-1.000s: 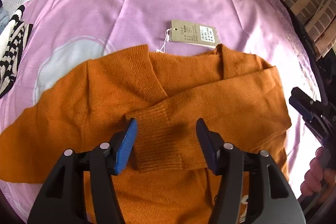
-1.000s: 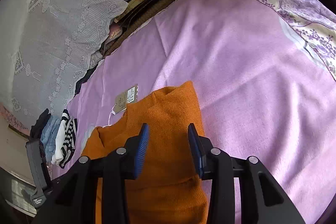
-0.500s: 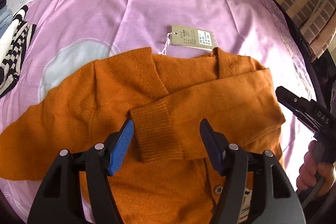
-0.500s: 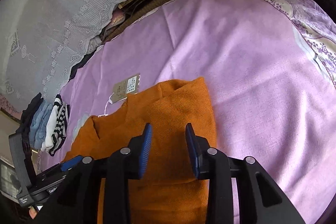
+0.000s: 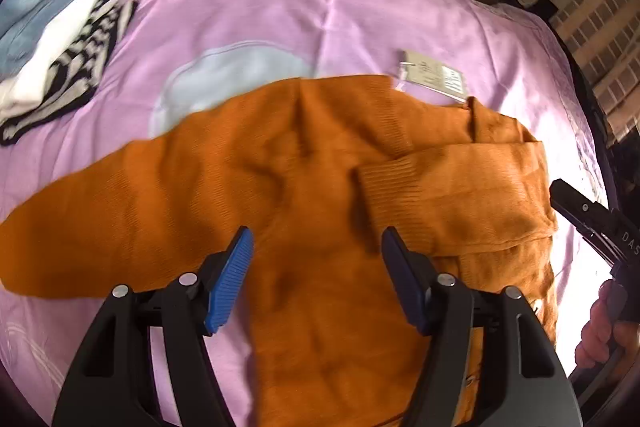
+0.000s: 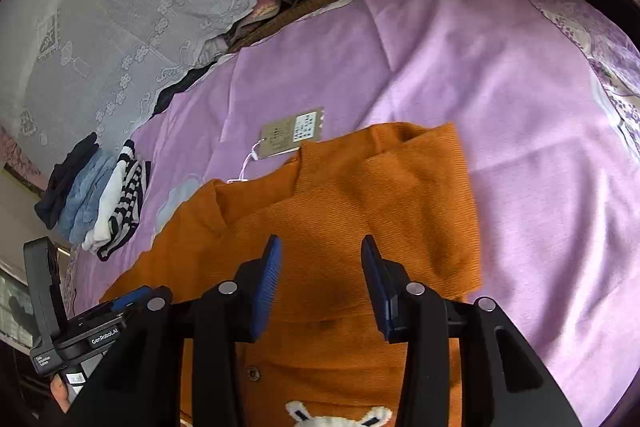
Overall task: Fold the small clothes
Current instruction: 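Grasp the other sleeve cuff with the right tool and lift it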
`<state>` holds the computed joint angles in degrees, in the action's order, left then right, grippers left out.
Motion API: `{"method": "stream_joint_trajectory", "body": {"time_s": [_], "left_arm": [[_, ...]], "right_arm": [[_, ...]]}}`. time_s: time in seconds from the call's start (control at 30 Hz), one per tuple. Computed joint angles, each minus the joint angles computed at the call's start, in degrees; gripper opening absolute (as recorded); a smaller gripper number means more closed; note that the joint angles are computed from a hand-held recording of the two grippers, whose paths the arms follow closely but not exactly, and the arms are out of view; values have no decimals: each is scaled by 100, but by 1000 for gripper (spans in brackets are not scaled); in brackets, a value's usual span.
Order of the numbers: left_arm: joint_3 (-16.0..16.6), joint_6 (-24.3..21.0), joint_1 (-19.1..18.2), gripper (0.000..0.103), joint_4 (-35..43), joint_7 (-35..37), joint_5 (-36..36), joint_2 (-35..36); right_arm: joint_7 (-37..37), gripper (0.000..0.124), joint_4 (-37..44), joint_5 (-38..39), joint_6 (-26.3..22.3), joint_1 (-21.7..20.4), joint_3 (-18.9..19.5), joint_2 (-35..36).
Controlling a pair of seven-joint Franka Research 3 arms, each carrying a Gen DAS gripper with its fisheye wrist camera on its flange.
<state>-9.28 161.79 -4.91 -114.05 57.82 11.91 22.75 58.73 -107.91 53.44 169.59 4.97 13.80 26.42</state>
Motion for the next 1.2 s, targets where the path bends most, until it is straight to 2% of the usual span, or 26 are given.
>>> {"method": "stream_joint_trajectory", "body": {"time_s": [0.17, 0.27, 0.33, 0.47, 0.5, 0.57, 0.63, 0.77, 0.83, 1.0, 1.07, 1.13, 1.2], "left_arm": [[299, 409, 325, 65, -1373, -476, -111, -842], [355, 732, 687, 65, -2084, -573, -389, -1217], [268, 909, 1018, 65, -2441, -393, -839, -1402], [-259, 1208, 1822, 65, -2819, 838, -2533, -1561], [-442, 1260, 2033, 65, -2840, 1313, -3081, -1549], [-1019, 1282, 2598, 64, -2736, 2641, -4553, -1468], [-1236, 1296, 2802, 64, -2585, 3377, -5341, -1364], [-1386, 1397, 2902, 61, -2386, 4320, -6290, -1243], [-1308, 1419, 2842, 51, -2328, 4558, -6482, -1210], [-1212, 1324, 2834, 13, -2195, 5413, -7258, -1139], [-1214, 1427, 2777, 8, -2203, 5811, -7629, -1184], [-1076, 1752, 2492, 7, -2310, 5837, -7494, -1277], [-728, 2137, 1998, 7, -2505, 5414, -6815, -1389]], "right_arm": [[86, 42, 305, -356, -298, 360, 108, 149], [71, 42, 528, -556, -480, 615, 197, 265], [82, 42, 689, -740, -654, 819, 234, 354], [56, 45, 848, -956, -847, 1193, 351, 470], [87, 46, 878, -1032, -892, 1297, 345, 495], [254, 47, 901, -1210, -913, 1518, 272, 518], [479, 47, 988, -1431, -967, 1710, 169, 578], [921, 47, 1260, -1872, -1055, 1984, 17, 760], [1204, 47, 1443, -2030, -1073, 2078, -49, 875], [1449, 47, 1923, -2154, -1175, 2055, 63, 1105], [1501, 47, 2253, -2235, -1334, 2089, 96, 1255], [1484, 47, 2727, -2260, -1636, 2094, 200, 1499], [1492, 47, 3257, -2259, -1995, 2146, 276, 1775]]}}
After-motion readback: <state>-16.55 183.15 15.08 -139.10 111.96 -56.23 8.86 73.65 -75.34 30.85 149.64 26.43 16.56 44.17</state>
